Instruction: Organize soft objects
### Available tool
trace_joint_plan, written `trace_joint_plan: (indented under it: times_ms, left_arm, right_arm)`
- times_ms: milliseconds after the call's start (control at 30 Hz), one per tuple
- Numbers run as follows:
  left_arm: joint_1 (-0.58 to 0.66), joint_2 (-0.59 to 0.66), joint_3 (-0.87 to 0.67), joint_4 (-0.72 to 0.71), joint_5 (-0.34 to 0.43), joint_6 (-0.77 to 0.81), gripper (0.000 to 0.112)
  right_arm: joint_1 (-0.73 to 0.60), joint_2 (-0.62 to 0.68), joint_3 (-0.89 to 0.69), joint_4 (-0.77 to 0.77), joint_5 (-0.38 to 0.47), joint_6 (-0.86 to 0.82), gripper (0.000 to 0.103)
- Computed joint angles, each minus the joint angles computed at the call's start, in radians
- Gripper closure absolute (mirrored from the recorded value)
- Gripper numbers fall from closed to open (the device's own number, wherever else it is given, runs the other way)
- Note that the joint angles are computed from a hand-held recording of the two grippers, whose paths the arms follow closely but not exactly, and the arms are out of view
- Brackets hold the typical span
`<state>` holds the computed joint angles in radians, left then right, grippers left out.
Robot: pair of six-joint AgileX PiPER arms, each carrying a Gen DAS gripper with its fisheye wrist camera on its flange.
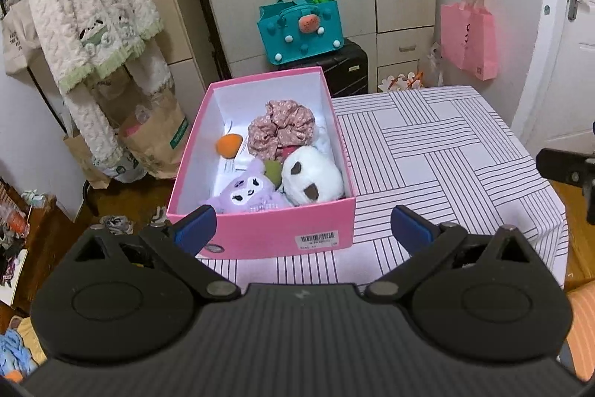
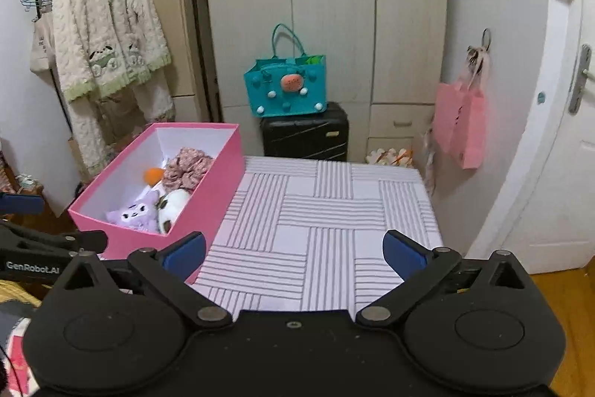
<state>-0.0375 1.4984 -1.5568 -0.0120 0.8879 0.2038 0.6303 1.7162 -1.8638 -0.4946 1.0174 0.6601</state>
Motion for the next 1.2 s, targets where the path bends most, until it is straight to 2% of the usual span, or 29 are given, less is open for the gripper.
trace_joint_plan:
  times_ms: [67,167,267,400,633,1200]
  left_arm:
    - [0.005,0.004,-0.008,-0.015,0.006,0.0,0.011]
    - [0.014,0.004,-0.005,-0.037,0.002,-0.001,0.011]
    - [0.013,-0.011,0.029,-0.026,-0.041,-0.02,0.011]
    - [0.013,-0.032,0.073,-0.012,-0.098,-0.047,0.011]
    - [0.041,-0.062,0.129,-0.059,-0.137,-0.036,0.011]
    - [0.029,-0.086,0.212,-0.03,-0.219,-0.058,0.011]
  right_arm:
    - [0.016,0.003,0.001,-0.034,0.01,0.016,0.0]
    - [0.018,0.005,-0.008,-0.004,0.015,-0.009,0.0]
    - [0.024,0.0,-0.005,0.001,0.01,-0.011,0.0]
    - [0.063,0.001,0.006,-0.072,0.03,0.005,0.0]
    - [0.094,0.017,0.001,-0.14,0.061,0.022,0.0]
    - [0.075,0.003,0.068,-0.173,0.044,0.135,0.0]
